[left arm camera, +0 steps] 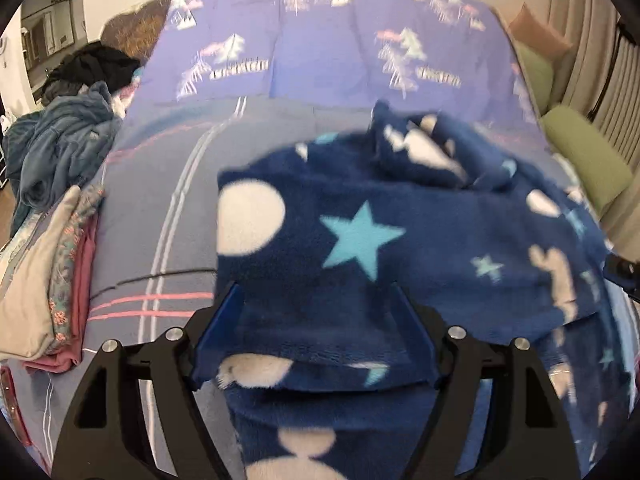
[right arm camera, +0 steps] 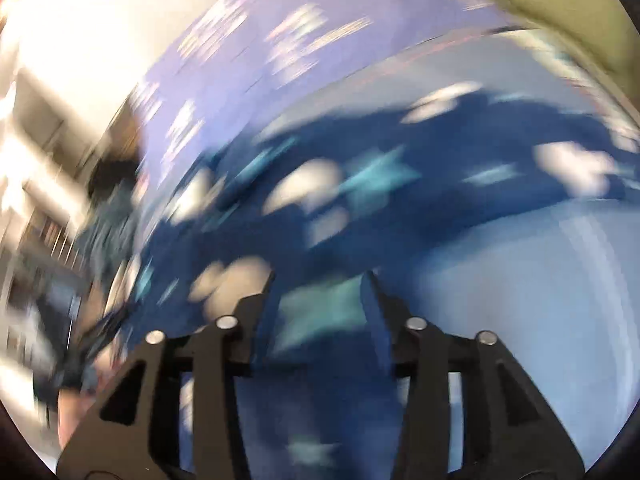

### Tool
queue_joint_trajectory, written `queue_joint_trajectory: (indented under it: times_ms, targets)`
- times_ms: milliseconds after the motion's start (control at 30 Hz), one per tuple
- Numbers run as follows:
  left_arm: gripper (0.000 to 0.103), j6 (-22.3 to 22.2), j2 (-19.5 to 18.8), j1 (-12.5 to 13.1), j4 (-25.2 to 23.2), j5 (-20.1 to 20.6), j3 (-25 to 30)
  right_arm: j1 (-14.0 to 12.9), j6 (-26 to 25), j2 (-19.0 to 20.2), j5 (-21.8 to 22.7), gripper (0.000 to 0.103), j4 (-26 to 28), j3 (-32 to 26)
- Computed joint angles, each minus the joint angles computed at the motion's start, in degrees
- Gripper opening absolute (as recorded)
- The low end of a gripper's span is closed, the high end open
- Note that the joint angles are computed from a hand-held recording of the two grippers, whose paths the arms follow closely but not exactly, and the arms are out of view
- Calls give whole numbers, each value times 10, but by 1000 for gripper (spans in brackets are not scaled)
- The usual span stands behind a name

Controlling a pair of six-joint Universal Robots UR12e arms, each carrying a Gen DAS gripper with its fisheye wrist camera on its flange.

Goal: Fold small clothes

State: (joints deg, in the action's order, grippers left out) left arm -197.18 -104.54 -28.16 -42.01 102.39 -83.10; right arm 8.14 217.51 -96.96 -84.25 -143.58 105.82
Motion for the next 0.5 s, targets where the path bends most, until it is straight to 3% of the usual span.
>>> queue_joint_trajectory:
  times_ms: [67,133,200,333,500]
  targets:
    - [78,-1,6,-3,19,12,-5,-31,73,-26,-21,53,3,29]
    - [82,-3,10,-4,39,14,-11,-81,176,-62,3,60,-8,77]
    - [84,-9,10,-4,43,6,-10,-126,245,-90,34,61,-42,126]
    - [85,-12,1,-11,13,7,5,-172,298,-115,39,64,-93,175]
    - [85,-27,-7,-14,-10,4,14,-214,347,-104,53,68,-152,199]
